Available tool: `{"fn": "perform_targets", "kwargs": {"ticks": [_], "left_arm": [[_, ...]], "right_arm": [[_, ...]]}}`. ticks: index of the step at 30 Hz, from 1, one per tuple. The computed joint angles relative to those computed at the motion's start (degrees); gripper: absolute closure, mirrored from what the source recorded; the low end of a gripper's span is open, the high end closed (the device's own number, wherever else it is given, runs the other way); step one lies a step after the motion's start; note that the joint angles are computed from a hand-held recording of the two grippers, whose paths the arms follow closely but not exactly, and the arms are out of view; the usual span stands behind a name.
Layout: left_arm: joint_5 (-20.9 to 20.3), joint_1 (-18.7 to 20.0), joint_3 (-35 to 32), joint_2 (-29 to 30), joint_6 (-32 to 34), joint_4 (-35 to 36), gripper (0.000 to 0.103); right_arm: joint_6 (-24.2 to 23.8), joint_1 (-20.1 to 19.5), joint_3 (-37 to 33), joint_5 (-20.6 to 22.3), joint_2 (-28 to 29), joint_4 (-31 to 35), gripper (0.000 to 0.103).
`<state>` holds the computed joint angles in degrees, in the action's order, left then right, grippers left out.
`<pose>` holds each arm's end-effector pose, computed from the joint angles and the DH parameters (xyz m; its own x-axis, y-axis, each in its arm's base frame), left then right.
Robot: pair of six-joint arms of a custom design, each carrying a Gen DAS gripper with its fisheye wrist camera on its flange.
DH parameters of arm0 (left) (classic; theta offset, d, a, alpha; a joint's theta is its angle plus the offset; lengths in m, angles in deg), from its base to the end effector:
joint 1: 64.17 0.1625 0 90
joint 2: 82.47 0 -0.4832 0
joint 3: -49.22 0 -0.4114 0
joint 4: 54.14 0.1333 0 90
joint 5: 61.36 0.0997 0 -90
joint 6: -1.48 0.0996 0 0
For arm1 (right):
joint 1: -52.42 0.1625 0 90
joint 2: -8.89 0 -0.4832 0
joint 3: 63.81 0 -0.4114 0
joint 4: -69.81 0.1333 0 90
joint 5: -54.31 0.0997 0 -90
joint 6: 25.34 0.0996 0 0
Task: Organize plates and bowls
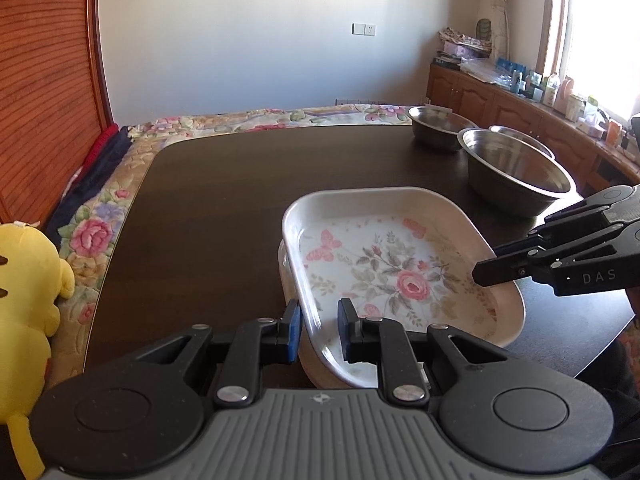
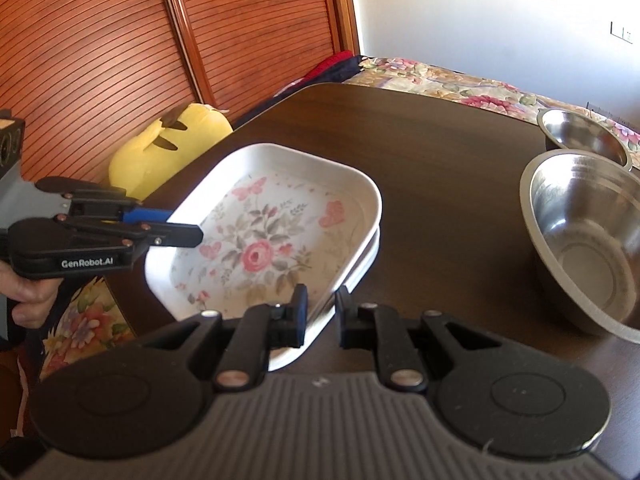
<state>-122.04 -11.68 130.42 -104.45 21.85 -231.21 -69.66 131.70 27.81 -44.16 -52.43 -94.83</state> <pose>-0.3350 -0.7354 -0.0403 -0.5916 0.5717 -0.5685 0.7939 0.5359 -0.2872 -0.0187 -0.7366 0.3781 -0.7745 -0.2870 0.5637 -0.5704 0.7020 -0.4264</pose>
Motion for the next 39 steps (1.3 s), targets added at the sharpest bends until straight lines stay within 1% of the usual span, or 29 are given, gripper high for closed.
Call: {"fn": "perform_targets", "kwargs": {"ticks": [5, 10, 13, 16, 18, 20, 22, 24, 27, 28, 30, 32, 34, 36, 37, 39], "left_arm": [[1.3, 0.0, -0.3, 0.4, 0.4, -0.3, 0.082], [0.6, 0.2, -0.1, 0.4, 0.0, -1.0, 0.082], [0.4, -0.1, -0.1, 0.5, -0.4, -2.5, 0.077], [-0.4, -0.5, -0.2, 0.6, -0.4, -4.3, 0.069], [-1.0, -1.0, -0.7, 1.0, -0.1, -5.3, 0.061], [-2.0, -1.2, -1.5, 1.5, -0.1, -5.8, 0.057], [-3.0, -1.5, -2.7, 2.3, -0.5, -5.7, 0.054], [-4.0, -1.9, -4.3, 3.4, -1.1, -5.4, 0.047], [-5.0, -2.5, -6.5, 5.3, -1.4, -5.6, 0.04], [-5.2, -2.8, -7.2, 6.0, -1.5, -5.6, 0.038], [-5.6, -3.3, -8.9, 7.4, -1.5, -5.1, 0.032], [-5.8, -3.8, -10.6, 8.8, -1.6, -4.6, 0.027], [-6.3, -4.1, -12.3, 10.1, -1.9, -3.8, 0.025], [-6.7, -4.4, -14.2, 11.4, -2.2, -3.3, 0.022], [-6.9, -4.6, -14.9, 11.9, -2.1, -3.1, 0.022], [-6.9, -4.9, -16.9, 13.2, -2.2, -2.5, 0.021]], "right_arm": [[0.5, -0.4, 0.5, 0.8, 0.0, -1.3, 0.084], [0.5, -0.7, 1.5, 2.2, -0.2, -3.7, 0.083], [0.3, -1.0, 2.5, 3.3, -0.5, -6.2, 0.083], [0.6, -1.5, 3.5, 5.3, -1.1, -8.5, 0.083], [1.0, -2.0, 4.3, 6.6, -1.6, -10.5, 0.083], [1.1, -2.4, 4.8, 7.5, -1.9, -12.3, 0.083], [1.5, -3.0, 5.3, 8.5, -2.5, -14.4, 0.083], [1.9, -3.6, 5.9, 9.8, -3.1, -16.7, 0.083], [2.4, -4.7, 6.6, 11.2, -3.9, -20.7, 0.083], [2.5, -5.2, 6.8, 11.8, -4.1, -22.1, 0.082], [3.2, -6.2, 7.0, 12.8, -4.5, -24.3, 0.082], [4.1, -7.2, 7.0, 13.8, -5.1, -25.7, 0.082], [4.3, -8.2, 6.9, 14.4, -5.3, -27.3, 0.081], [4.5, -9.0, 6.6, 14.6, -5.2, -28.9, 0.075], [4.7, -9.4, 6.4, 14.9, -5.2, -29.5, 0.073], [5.1, -10.4, 6.1, 15.5, -5.2, -30.6, 0.072]]}}
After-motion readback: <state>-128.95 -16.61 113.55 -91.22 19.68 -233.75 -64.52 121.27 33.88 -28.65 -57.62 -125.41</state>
